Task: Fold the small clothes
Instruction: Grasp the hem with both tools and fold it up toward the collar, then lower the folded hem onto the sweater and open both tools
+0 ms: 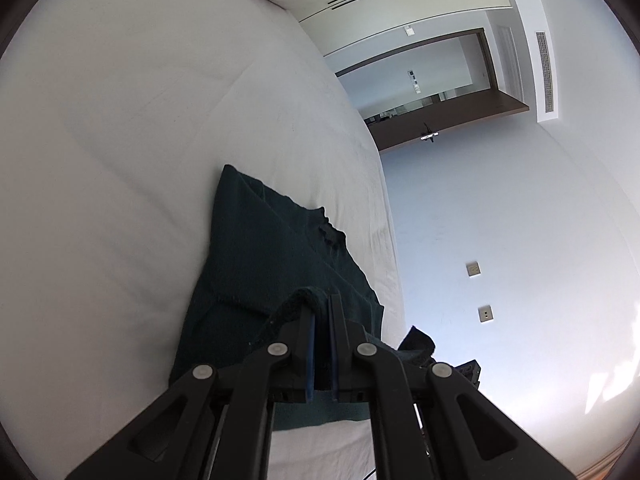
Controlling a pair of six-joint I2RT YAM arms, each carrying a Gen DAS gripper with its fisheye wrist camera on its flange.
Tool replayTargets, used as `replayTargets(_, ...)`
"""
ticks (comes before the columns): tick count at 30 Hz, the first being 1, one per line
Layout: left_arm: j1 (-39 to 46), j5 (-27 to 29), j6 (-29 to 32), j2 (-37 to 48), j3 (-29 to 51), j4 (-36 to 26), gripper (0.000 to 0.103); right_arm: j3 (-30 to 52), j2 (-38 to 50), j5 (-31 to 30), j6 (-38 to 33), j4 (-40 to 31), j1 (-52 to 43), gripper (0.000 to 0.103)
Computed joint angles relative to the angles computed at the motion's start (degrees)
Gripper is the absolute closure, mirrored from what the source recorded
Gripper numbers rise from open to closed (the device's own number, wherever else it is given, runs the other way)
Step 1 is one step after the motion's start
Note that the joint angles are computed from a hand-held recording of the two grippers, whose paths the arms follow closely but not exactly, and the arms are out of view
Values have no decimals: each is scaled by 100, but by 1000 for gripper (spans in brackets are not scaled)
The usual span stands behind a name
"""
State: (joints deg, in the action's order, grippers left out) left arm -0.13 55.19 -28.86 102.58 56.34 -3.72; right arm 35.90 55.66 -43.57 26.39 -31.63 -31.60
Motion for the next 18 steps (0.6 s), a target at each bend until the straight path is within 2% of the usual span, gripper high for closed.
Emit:
replayTargets(4,-325,-420,-326,991,1131,30,98,515,1661,633,574,1326,580,96)
replayTargets(10,-660,-953,-551,2321,2789,-361,98,1230,3612,1180,1069,2488,896,96)
replayTargets(13,-760,-1233,-665,2964,3417,-495,97,1269,4267,1294,1402,3031,899,96)
replayTargets(16,-820,-1592,-707,3499,3972,-716,96,1379,4871,1043,1817,3672,801,94)
replayTargets(18,-753,-1644,-854,3591,3930,-539,76,1380,5059,930,1962,3891,778,92)
